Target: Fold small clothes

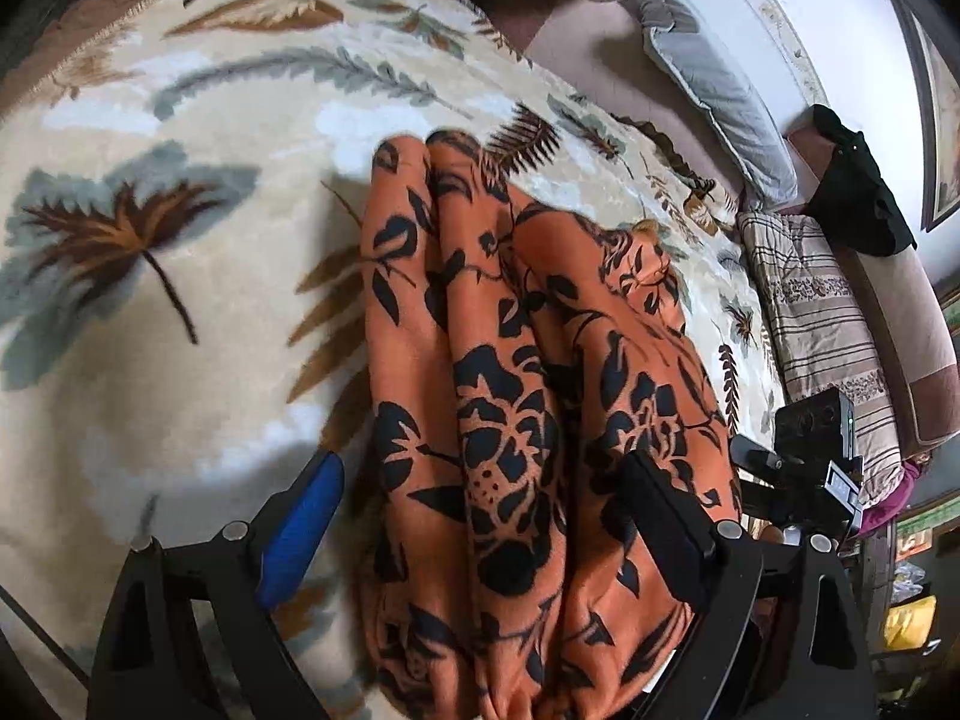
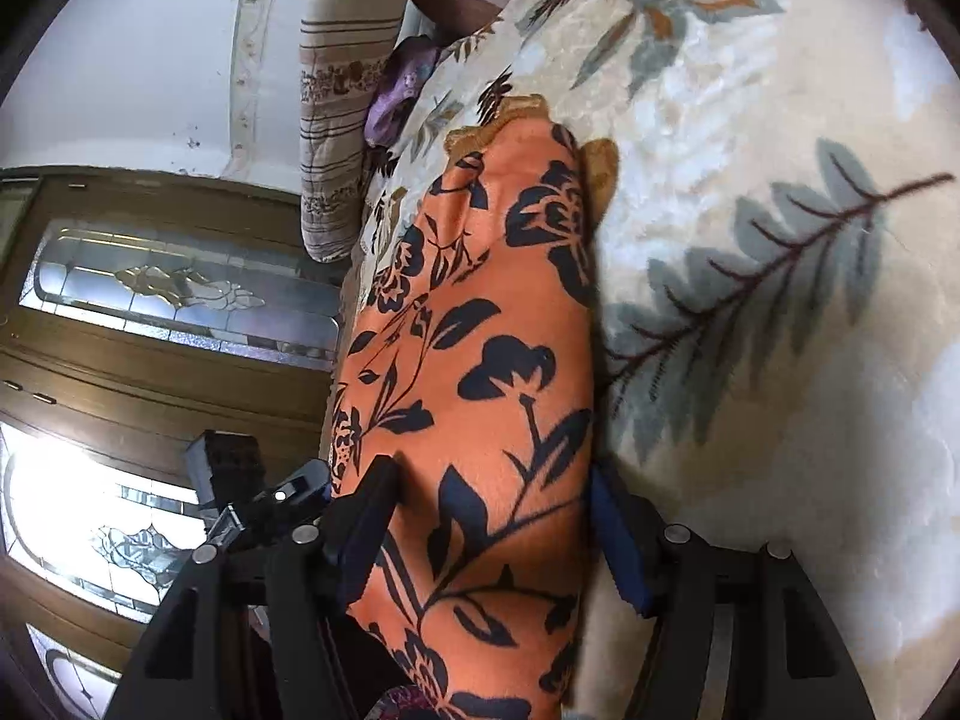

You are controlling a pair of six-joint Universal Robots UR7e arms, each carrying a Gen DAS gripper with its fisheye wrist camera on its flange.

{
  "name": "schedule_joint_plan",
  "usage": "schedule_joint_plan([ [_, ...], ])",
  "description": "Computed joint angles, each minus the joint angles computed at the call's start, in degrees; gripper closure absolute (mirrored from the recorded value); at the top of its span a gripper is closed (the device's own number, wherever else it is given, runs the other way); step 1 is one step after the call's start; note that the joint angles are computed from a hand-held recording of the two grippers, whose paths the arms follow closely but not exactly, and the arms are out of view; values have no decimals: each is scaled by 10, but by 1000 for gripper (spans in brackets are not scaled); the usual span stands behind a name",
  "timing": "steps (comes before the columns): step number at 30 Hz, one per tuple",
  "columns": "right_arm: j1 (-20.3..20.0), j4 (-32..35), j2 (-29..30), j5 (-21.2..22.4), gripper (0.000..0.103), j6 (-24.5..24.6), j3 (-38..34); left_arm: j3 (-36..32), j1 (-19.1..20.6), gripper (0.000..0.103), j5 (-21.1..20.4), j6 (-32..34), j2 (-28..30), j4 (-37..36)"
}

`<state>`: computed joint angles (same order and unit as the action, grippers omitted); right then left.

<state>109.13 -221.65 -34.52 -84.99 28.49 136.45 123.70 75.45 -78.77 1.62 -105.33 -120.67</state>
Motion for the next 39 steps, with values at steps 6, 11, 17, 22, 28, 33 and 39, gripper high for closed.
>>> schedule_joint_plan([
  [6,-6,13,11,19,35,-20,-26,5,15,10,-46,23,8,-23],
  [11,17,47,17,-13,39,-35,-62,27,-17,16,-6,33,-3,-42],
  [17,71,75,-1,-95,55,-60,-78,39,-54,43,27,19,-23,-58],
  [22,127,113,-31,-179,58,-94,-87,43,-110,57,49,10,-44,-48],
  [28,159,91,-93,-228,58,-137,-54,51,-197,57,65,-16,-63,-48],
  [33,152,62,-147,-241,58,-155,-13,54,-259,57,72,-37,-43,-65],
  [39,120,33,-178,-233,58,-159,31,64,-286,57,89,-48,2,-85],
])
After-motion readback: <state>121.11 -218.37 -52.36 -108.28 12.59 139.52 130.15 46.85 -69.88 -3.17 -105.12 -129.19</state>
